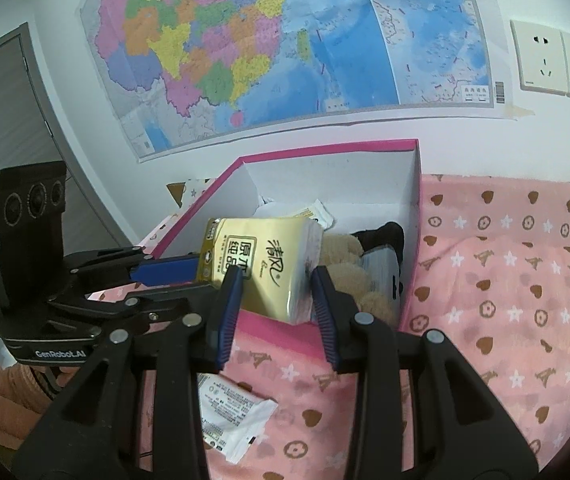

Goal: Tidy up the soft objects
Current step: 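Lower the gold tissue pack into the box and open the right gripper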

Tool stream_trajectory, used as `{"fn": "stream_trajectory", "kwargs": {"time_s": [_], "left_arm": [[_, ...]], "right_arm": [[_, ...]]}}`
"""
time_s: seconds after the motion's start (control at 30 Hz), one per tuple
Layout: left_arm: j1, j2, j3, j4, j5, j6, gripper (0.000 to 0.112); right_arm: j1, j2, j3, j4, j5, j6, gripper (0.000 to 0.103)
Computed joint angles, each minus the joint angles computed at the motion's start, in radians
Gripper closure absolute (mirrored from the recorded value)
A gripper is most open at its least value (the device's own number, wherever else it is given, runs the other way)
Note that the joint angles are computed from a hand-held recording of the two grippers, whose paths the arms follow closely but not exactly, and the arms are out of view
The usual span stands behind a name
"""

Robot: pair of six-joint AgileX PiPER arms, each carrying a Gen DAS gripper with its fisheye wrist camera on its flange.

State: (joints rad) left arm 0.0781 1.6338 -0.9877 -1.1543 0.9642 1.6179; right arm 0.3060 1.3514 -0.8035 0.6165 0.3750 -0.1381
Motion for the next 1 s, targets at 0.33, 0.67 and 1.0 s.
{"fn": "stream_trajectory", "kwargs": {"time_s": [0.33,0.67,1.0], "left_arm": [[-0.028,0.088,-0.122,0.030,0.001,-0.097,0.080],[-0.069,0.148,-0.205,0.057,-0.036,-0.165,0.080],[-0.110,0.190,-0.260,0.076,-0.090,-0.205,0.080]], "right_arm": [[-0.067,0.105,-0.084,0.105,0.031,-0.140,0.064],[-0.112,0.194,-0.136,0.173,0.046,-0.228,0.064],[-0.139,0.249,-0.182,0.159,0.058,-0.226,0.064]]}}
